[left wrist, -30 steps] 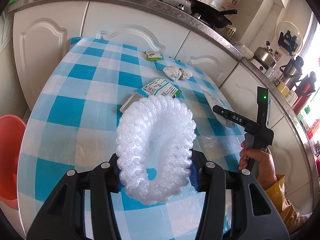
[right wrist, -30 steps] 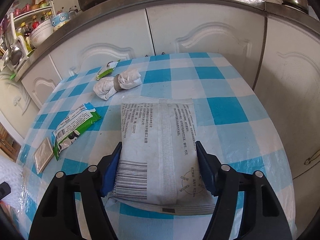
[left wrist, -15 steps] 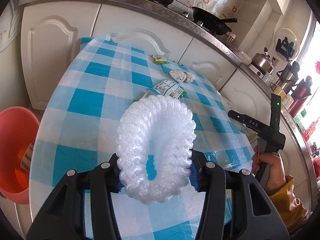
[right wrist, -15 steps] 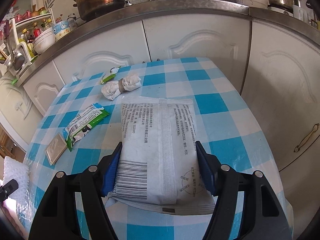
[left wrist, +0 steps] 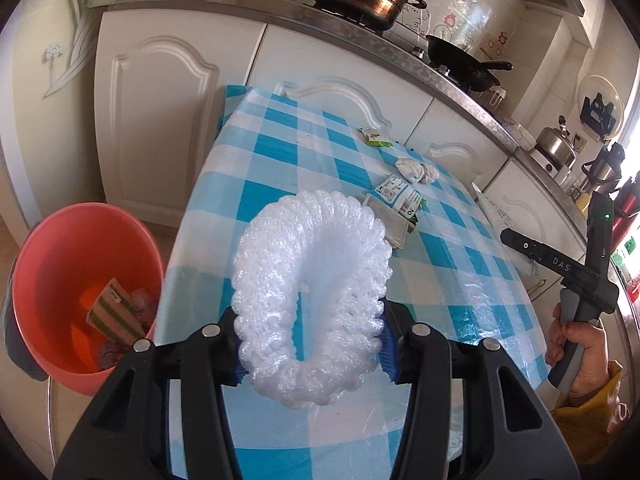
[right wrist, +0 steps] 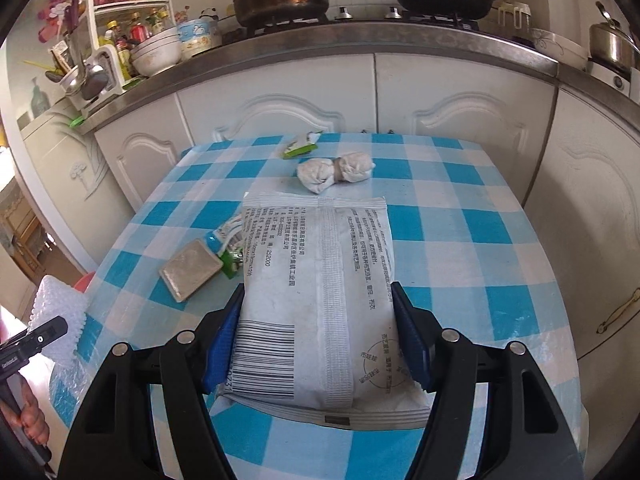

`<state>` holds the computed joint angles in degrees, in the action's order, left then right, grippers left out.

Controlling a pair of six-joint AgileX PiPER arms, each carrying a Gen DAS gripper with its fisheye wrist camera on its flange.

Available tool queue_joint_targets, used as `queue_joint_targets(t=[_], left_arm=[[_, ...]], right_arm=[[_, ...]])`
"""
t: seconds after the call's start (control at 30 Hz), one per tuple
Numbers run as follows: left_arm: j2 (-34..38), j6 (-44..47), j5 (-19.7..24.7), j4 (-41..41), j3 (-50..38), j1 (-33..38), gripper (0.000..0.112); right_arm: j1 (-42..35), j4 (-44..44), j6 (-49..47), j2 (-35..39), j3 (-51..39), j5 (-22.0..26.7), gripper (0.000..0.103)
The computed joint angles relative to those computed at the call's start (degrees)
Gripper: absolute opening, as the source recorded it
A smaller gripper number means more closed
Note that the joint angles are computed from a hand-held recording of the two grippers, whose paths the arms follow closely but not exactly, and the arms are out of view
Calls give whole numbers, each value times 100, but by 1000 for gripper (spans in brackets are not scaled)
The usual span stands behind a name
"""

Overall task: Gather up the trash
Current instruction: 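Carry the foam net and paper packet to the red bucket and release both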

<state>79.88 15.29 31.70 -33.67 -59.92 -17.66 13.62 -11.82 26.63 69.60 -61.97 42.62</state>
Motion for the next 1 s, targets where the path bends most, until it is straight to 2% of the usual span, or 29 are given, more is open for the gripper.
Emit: queue_joint_targets(t=[0.23, 0.43, 0.73, 1.0], left_arm=[[-156, 22, -19, 124, 149, 423, 50], [-180, 33, -51, 243, 217, 813, 50], [-160, 85, -71, 419, 319, 1466, 50], [0, 203, -122, 500, 358, 1944, 50]], right_arm=[[903, -114, 202, 420, -526, 84, 69], [1637, -296, 215, 1059, -1219, 173, 69], [2392, -100, -328, 2214, -2643, 446, 69], [2919, 234, -988, 3399, -4129, 948, 69]])
